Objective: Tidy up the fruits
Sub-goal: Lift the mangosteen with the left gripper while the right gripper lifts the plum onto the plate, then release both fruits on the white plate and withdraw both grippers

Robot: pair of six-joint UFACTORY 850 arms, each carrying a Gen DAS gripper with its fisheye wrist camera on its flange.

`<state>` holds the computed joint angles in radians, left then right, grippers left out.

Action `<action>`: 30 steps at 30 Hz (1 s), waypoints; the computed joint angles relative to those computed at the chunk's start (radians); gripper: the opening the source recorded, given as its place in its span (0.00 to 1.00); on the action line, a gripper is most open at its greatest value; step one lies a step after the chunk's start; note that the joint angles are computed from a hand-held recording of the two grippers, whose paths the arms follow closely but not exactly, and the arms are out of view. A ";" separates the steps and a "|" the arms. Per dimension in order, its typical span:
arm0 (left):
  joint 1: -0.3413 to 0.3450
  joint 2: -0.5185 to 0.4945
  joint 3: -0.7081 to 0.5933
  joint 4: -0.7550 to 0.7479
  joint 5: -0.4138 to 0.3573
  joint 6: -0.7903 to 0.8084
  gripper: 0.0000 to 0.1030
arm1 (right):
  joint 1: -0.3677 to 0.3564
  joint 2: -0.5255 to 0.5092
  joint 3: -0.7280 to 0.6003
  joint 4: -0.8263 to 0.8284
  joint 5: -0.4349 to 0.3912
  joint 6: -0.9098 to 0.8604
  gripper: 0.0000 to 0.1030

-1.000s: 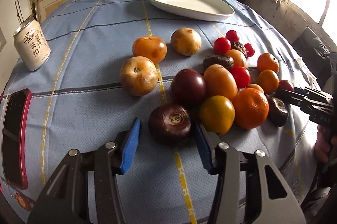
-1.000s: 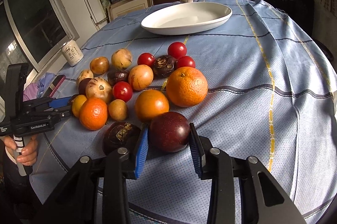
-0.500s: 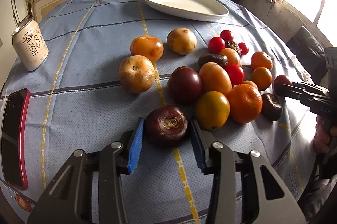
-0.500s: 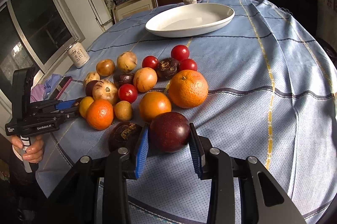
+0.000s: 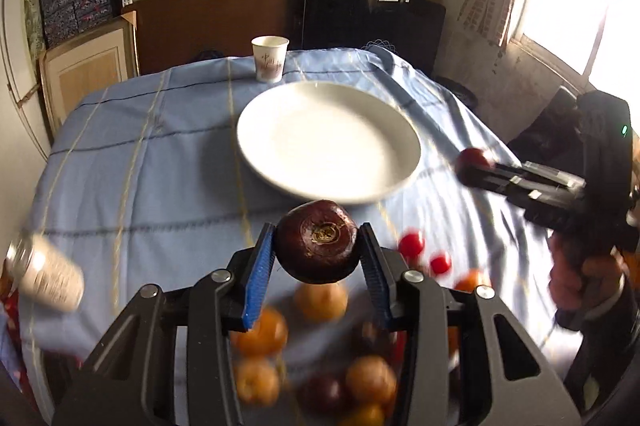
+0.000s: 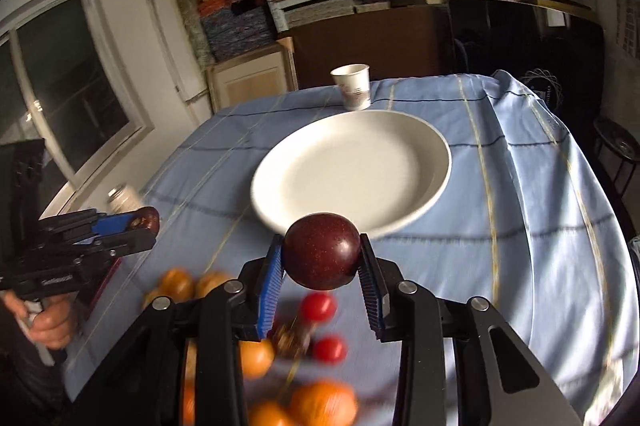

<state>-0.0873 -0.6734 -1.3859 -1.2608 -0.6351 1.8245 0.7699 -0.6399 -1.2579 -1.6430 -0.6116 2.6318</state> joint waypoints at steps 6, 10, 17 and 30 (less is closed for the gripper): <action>-0.124 -0.224 -0.368 0.306 0.047 -0.467 0.40 | -0.123 -0.096 -0.134 0.089 0.096 -0.142 0.35; -0.165 -0.395 -0.618 0.554 0.030 -0.787 0.40 | -0.177 -0.160 -0.220 0.238 0.162 -0.295 0.35; -0.202 -0.575 -0.887 0.782 -0.042 -1.050 0.40 | -0.214 -0.228 -0.301 0.444 0.206 -0.507 0.35; -0.193 -0.505 -0.795 0.743 -0.001 -1.008 0.66 | -0.188 -0.187 -0.271 0.407 0.149 -0.475 0.46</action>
<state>-0.2806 -1.1786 -2.1811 -0.5176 -0.6364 0.8169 0.5823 -0.8272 -1.5284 -1.2364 -0.4627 2.1564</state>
